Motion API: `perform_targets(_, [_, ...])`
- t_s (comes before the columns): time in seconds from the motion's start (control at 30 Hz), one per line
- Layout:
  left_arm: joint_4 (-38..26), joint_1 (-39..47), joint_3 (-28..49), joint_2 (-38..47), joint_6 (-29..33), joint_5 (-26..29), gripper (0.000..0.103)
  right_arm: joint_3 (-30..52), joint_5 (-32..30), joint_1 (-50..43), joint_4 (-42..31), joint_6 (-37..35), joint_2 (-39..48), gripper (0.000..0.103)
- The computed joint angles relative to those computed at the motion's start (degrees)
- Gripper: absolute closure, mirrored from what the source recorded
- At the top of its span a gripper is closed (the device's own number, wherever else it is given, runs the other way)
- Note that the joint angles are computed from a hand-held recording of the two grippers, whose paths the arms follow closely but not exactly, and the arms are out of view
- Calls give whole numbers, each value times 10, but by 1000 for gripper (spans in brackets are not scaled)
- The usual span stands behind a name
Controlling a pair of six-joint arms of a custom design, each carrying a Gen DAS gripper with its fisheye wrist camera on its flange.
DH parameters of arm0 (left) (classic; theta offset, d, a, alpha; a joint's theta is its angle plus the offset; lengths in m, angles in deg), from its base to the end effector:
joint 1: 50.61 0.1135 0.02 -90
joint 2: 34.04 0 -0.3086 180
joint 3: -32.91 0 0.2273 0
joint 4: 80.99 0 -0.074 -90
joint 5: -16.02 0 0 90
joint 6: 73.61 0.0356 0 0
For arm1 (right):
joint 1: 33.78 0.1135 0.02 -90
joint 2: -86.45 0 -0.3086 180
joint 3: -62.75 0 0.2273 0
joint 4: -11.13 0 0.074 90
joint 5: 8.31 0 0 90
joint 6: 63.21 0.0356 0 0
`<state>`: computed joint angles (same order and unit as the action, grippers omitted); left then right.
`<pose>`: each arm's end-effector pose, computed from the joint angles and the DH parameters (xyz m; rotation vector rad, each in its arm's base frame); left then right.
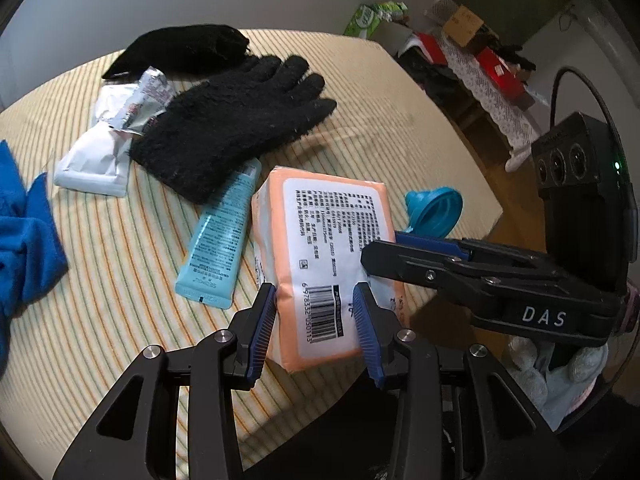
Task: Organize soft objects
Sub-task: 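Lift the packaged bar with the left tool and drop it into the shoebox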
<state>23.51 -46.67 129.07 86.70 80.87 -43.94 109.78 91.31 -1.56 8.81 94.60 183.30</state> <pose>0.3665 0.0074 0.1810 1.3959 2.5272 -0.7836 0.2319 0.1391 0.1601 0.8468 2.3981 0.5306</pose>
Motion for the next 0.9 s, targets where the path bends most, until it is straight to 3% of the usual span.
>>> perform_targets(0.2, [-12, 17, 2, -19, 19, 24, 65, 53, 43, 22, -85, -15, -26, 72])
perform_targets(0.47, [-64, 56, 85, -4, 26, 62, 65, 171, 64, 26, -179, -71, -15, 72])
perform_targets(0.77, [-148, 125, 268, 52, 20, 120, 65, 379, 72, 30, -260, -159, 76, 72])
perform_targets(0.9, [-197, 154, 394, 106, 0, 133, 65, 495, 64, 33, -290, -204, 131, 72])
